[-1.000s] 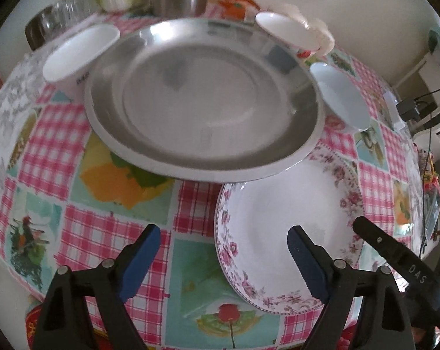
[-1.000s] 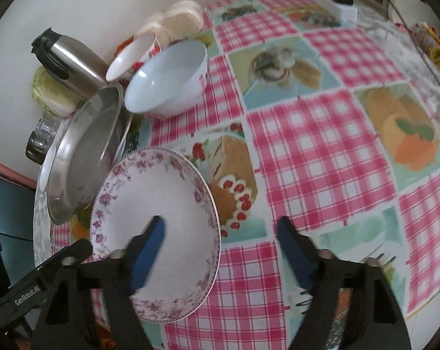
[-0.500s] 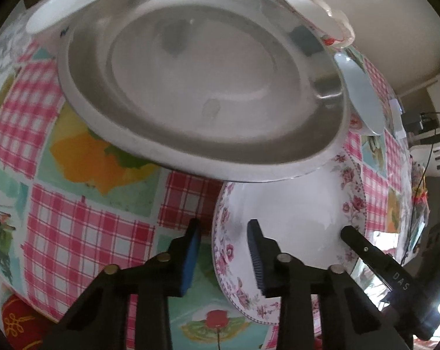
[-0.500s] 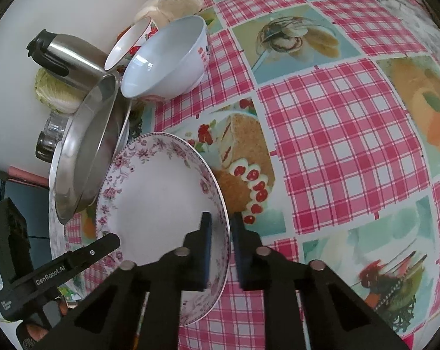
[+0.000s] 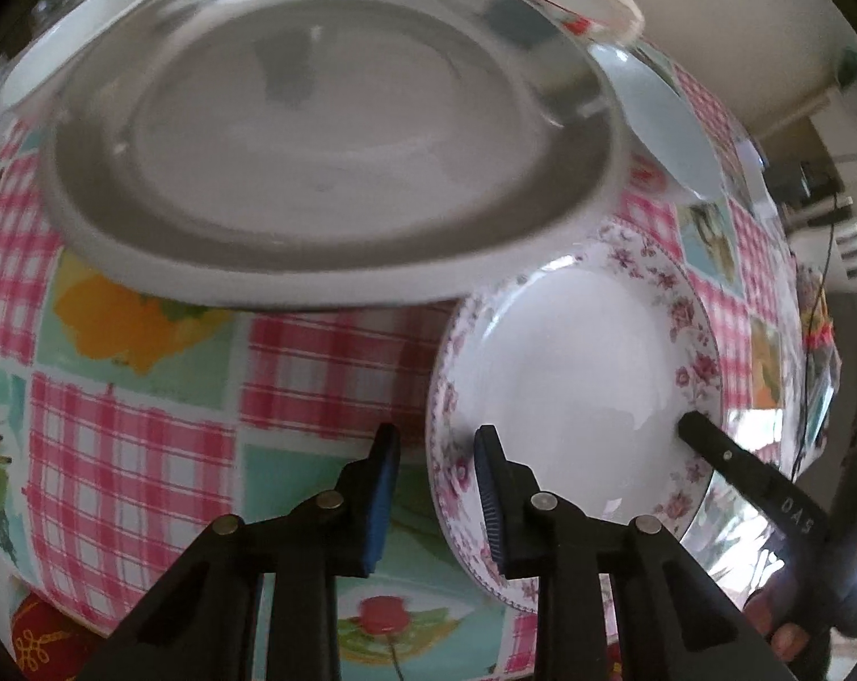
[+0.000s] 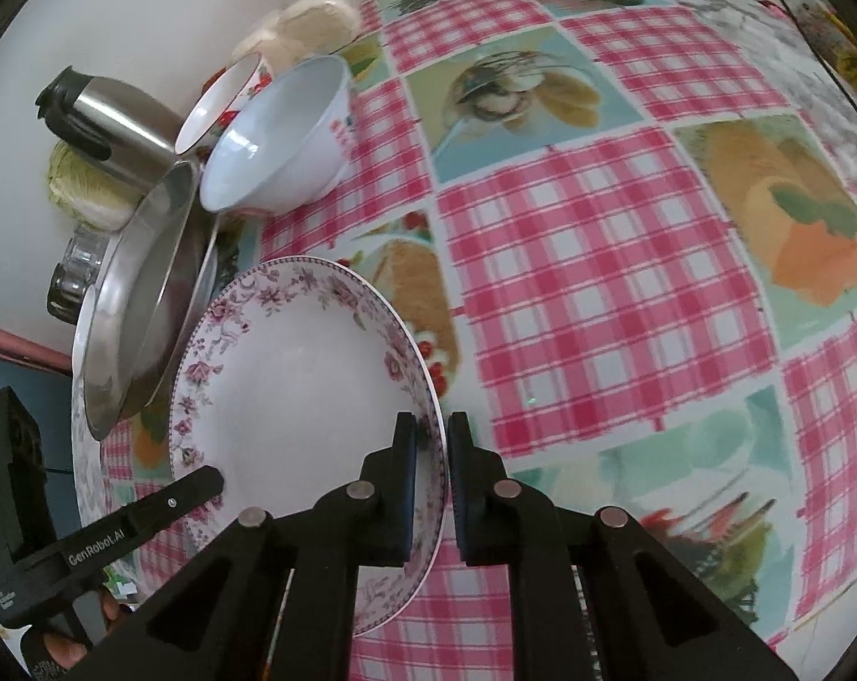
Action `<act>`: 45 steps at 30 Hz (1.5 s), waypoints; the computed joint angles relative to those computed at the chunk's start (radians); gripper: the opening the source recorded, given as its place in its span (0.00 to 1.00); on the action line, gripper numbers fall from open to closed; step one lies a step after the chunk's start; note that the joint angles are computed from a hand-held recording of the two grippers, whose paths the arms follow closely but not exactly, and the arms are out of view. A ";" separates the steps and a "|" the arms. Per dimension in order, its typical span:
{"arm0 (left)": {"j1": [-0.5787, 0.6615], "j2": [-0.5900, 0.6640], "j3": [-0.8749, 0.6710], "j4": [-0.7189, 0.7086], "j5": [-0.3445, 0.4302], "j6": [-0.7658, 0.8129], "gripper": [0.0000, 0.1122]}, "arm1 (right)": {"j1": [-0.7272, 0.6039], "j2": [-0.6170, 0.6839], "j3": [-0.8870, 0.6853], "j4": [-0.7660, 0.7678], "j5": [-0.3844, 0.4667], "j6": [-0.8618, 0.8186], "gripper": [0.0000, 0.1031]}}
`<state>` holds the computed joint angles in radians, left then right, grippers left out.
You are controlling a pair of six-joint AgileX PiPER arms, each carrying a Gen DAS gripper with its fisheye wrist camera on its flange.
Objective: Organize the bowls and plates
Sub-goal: 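Grasp the rim of the floral round plate with the right tool, then lift the floral plate with the right tool and carry it over the basin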
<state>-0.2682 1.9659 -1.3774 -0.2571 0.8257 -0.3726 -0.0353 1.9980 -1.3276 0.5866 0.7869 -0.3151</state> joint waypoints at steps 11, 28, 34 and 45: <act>-0.003 0.049 -0.065 -0.001 -0.017 -0.010 0.27 | -0.092 0.039 -0.004 0.126 0.046 -0.087 0.12; -0.044 0.040 -0.063 -0.064 -0.101 0.062 0.15 | -0.130 -0.048 0.047 0.147 0.015 -0.125 0.10; -0.063 0.003 -0.074 -0.039 -0.112 0.043 0.15 | -0.133 -0.091 0.072 0.158 -0.006 -0.142 0.10; -0.057 -0.065 -0.145 0.001 -0.155 0.046 0.15 | -0.126 -0.213 0.085 0.201 -0.045 -0.170 0.11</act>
<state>-0.3248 1.9005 -1.5223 -0.2558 0.6708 -0.3265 -0.1616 1.7845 -1.2422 0.7880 0.7418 -0.4853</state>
